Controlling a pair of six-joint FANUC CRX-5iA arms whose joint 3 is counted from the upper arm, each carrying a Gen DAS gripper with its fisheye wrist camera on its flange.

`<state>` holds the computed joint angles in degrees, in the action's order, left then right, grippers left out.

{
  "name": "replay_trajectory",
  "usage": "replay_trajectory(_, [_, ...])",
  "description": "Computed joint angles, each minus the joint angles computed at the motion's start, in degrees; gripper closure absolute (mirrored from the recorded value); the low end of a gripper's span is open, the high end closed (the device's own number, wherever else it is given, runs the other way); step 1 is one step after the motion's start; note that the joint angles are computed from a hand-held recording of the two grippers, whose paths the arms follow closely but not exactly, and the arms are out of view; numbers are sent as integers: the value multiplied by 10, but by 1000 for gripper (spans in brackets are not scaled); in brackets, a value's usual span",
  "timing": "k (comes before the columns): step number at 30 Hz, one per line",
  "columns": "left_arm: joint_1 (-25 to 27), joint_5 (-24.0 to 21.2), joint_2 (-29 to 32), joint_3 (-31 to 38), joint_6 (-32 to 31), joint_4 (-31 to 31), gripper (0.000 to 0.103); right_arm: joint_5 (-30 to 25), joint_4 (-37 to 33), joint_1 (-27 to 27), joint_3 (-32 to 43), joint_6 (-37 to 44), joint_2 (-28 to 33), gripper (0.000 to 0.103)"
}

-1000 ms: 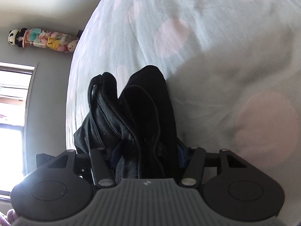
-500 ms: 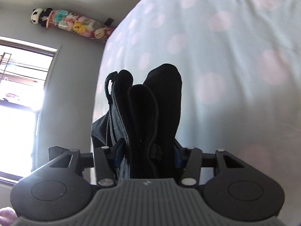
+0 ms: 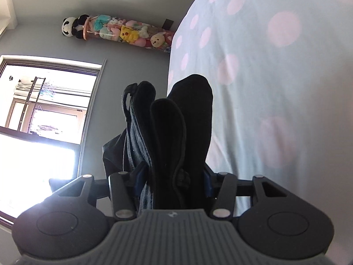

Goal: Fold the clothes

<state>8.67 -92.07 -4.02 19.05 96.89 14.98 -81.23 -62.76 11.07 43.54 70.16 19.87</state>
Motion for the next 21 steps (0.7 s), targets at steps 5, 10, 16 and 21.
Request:
replay_trajectory(5, [49,3,-13,-38,-37,-12,83,44,21,48,-13,3,10,49])
replay_trajectory(10, [54,37,-17,-59,-42,-22,83,100,27,77,-44,26,9,49])
replay_trajectory(16, [68,67,2,-59,-69,-37,81,153,56,103,-59,26,13,49])
replay_trajectory(21, [46,74,27,-41,-36,-97,73,171,91,119,-82,3,8,48])
